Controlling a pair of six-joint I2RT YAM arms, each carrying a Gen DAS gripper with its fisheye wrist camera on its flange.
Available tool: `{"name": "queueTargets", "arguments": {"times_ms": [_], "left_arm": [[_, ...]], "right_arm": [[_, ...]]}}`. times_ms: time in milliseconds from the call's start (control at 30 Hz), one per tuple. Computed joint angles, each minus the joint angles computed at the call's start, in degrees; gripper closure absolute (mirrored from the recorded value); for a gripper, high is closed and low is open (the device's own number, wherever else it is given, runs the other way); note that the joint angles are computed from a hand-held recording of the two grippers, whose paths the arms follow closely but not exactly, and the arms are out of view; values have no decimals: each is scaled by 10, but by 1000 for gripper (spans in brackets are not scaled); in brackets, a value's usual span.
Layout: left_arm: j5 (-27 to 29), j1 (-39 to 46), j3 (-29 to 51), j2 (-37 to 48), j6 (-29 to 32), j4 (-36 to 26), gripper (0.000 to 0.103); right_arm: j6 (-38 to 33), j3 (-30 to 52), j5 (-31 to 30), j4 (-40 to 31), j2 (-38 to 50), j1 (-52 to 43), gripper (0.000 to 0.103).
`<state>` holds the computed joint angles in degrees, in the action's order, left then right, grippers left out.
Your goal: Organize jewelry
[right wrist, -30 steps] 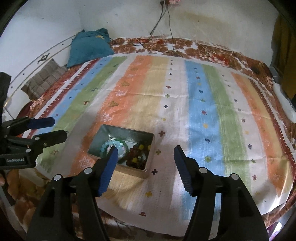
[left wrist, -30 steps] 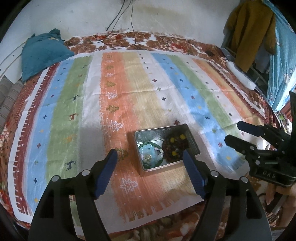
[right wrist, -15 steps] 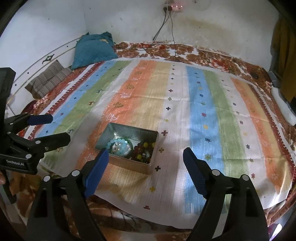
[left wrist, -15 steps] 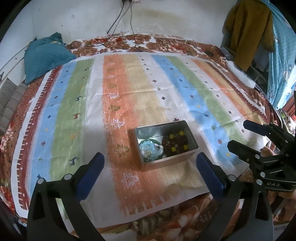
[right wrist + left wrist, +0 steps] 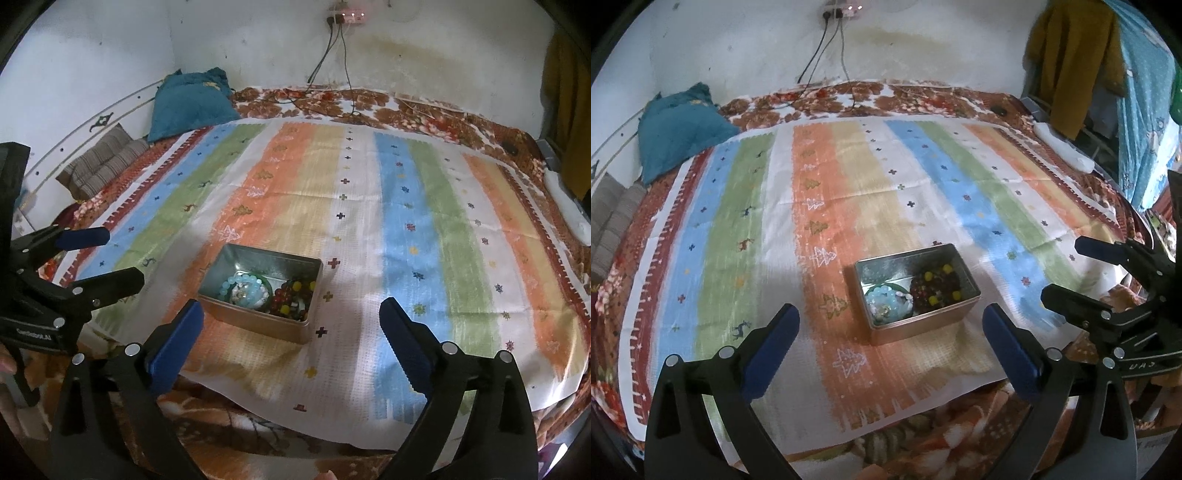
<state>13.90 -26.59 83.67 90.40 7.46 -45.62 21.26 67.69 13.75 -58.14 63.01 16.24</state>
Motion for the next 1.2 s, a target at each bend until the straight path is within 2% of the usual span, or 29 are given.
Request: {"name": "queueTargets", "arguments": {"times_ms": [133,233,533,1200], "left_arm": [[-4,-7,-16,-17,7,19,6],[22,2,-18,-21,4,20,6],[-12,-10,-38,-40,5,43,6],[1,-8,-43,-40,20,41,6]], "right_arm": [[3,-1,-1,1,-3,-8,5],[6,-3,-6,1,-8,-12,5],[0,-7,-24,5,-18,-21,5],[9,-7,28,1,-24,13,5]]}}
